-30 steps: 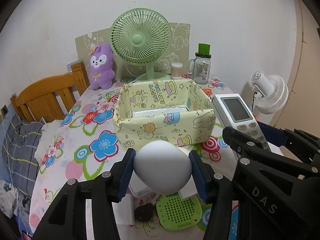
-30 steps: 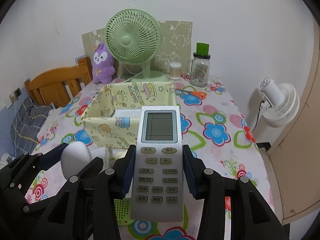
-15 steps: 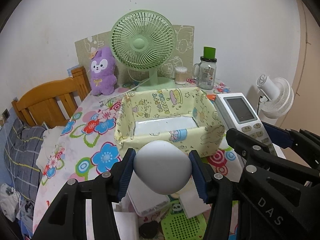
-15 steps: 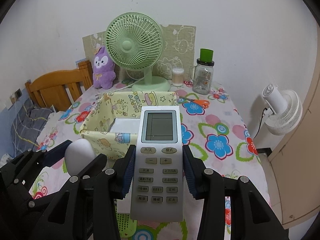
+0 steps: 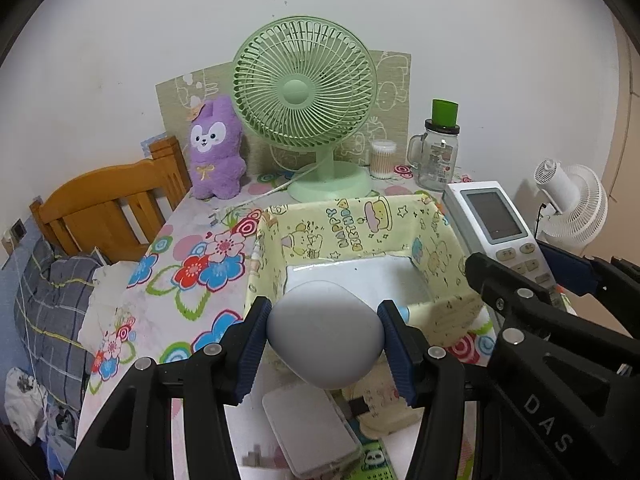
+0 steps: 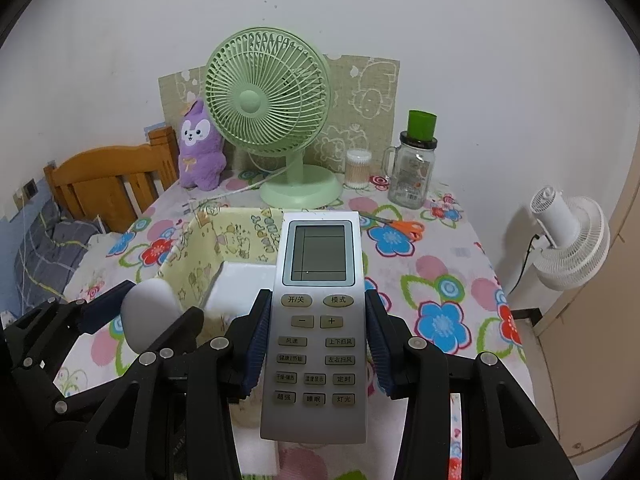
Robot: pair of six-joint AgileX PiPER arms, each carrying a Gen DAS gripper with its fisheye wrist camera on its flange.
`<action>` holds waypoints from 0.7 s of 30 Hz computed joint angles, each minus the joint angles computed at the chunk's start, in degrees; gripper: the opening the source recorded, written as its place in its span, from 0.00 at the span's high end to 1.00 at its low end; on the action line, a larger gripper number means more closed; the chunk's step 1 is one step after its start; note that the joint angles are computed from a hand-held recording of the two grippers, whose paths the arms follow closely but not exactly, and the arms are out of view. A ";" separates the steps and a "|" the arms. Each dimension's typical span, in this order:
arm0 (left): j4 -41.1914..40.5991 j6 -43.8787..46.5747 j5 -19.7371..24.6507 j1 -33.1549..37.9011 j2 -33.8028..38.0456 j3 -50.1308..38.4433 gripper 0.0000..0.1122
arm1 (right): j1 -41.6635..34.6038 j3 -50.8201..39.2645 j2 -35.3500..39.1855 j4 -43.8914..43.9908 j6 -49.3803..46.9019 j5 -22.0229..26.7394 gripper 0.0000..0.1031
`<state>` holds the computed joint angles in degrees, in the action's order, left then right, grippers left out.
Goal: Organize rigid objects
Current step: 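Carry the egg speaker into the fabric box and open the left tool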
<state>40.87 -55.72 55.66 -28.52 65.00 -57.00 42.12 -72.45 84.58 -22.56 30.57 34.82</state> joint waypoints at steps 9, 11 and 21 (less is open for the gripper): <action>-6.35 8.15 -5.55 8.50 3.85 -3.57 0.50 | -1.61 -7.42 5.78 3.78 -3.96 0.61 0.54; -5.44 8.23 -5.56 8.73 4.80 -4.25 0.50 | -2.00 -8.35 6.65 4.12 -4.27 0.66 0.54; -9.33 14.23 -9.59 13.89 10.12 -8.13 0.50 | -5.25 -15.86 12.96 10.47 -9.62 1.98 0.54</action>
<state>31.53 -41.49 46.07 -14.63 75.11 -65.13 36.87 -88.31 97.55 -12.09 20.95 36.80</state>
